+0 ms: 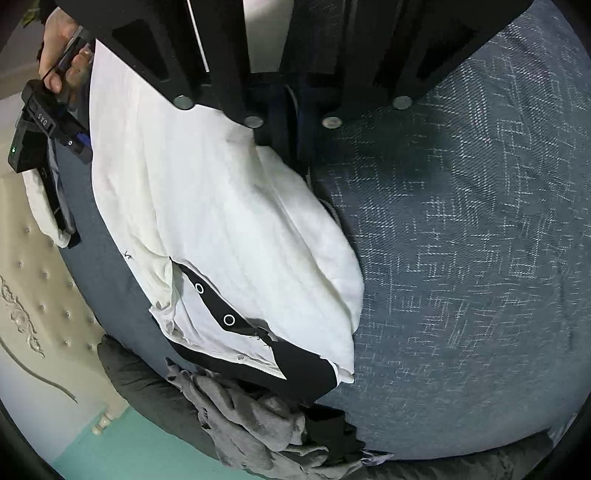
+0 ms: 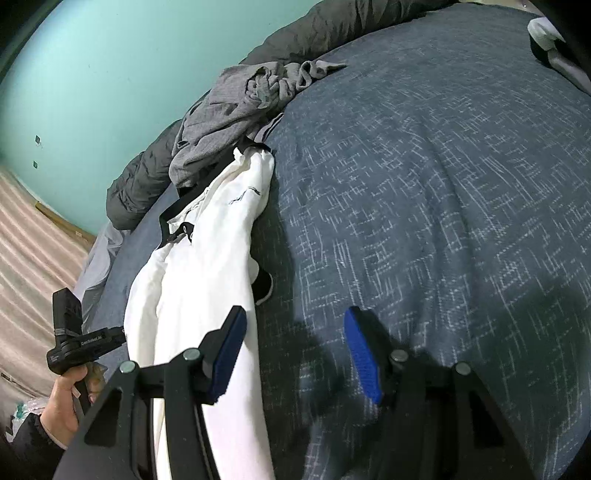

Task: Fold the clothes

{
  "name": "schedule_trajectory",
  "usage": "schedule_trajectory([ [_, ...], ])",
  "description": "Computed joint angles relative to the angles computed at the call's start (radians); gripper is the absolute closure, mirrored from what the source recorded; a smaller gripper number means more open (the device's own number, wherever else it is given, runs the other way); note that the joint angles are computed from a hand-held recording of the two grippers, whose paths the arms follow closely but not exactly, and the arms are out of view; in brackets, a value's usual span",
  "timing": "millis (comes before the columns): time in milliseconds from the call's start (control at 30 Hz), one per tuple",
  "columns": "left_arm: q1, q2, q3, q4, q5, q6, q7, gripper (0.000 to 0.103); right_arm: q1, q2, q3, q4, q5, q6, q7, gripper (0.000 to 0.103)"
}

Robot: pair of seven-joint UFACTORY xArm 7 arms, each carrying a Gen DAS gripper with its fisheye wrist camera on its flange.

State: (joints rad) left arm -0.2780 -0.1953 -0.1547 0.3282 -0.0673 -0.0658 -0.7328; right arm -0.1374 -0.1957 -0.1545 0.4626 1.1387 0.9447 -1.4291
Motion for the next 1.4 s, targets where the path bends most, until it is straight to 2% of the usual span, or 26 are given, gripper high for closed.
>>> schedule_trajectory([
  [100,0.048,-0.028,-0.044,0.000,0.025,0.031,-0.011,0.103,0.002,0.002,0.001,0.002,0.007,-0.003,-0.010,0.047],
  [233,0.090,-0.100,-0.070,-0.015,0.065,0.091,-0.029,0.103,0.003,0.006,0.002,0.005,0.020,-0.006,-0.015,0.047],
  [367,0.094,-0.195,-0.044,-0.058,0.075,0.142,-0.034,0.103,0.001,0.005,0.003,0.005,0.026,-0.007,-0.015,0.047],
  [467,0.043,-0.212,0.013,-0.068,0.051,0.182,0.003,0.103,-0.001,0.006,0.002,0.008,0.028,-0.005,-0.012,0.047],
  [567,0.007,-0.194,0.039,-0.076,0.017,0.163,0.018,0.103,-0.003,0.013,0.001,0.012,0.030,-0.003,-0.005,0.047],
  [733,0.053,-0.104,-0.026,-0.015,0.033,0.118,-0.025,0.103,-0.006,0.015,0.003,0.014,0.035,-0.005,0.000,0.047],
  [800,0.144,-0.091,-0.117,0.026,0.104,0.120,-0.078,0.103,-0.007,0.017,0.004,0.015,0.036,-0.007,0.000,0.047],
  [933,0.241,-0.008,-0.214,0.133,0.261,0.147,-0.157,0.103,-0.007,0.018,0.005,0.017,0.035,-0.007,0.002,0.047],
  [1000,0.263,0.056,-0.243,0.195,0.355,0.181,-0.197,0.103,-0.006,0.018,0.006,0.016,0.036,-0.009,0.002,0.047],
  [1067,0.245,0.091,-0.235,0.223,0.396,0.199,-0.208,0.103,-0.005,0.019,0.007,0.015,0.033,-0.011,0.001,0.047],
  [1167,0.220,0.037,-0.199,0.185,0.414,0.208,-0.250,0.102,-0.007,0.018,0.005,0.015,0.031,-0.007,0.000,0.047],
  [1200,0.212,0.012,-0.186,0.169,0.421,0.211,-0.268,0.095,-0.008,0.018,0.004,0.015,0.030,-0.006,0.000,0.047],
  [1233,0.205,-0.013,-0.173,0.153,0.428,0.216,-0.285,0.083,-0.009,0.017,0.003,0.015,0.029,-0.004,0.001,0.047],
  [1300,0.187,-0.062,-0.139,0.116,0.418,0.216,-0.292,0.073,-0.012,0.019,0.001,0.017,0.028,-0.001,0.004,0.047],
  [1400,0.184,-0.119,-0.113,0.067,0.390,0.228,-0.284,0.073,-0.014,0.020,0.000,0.019,0.027,0.004,0.009,0.047],
])
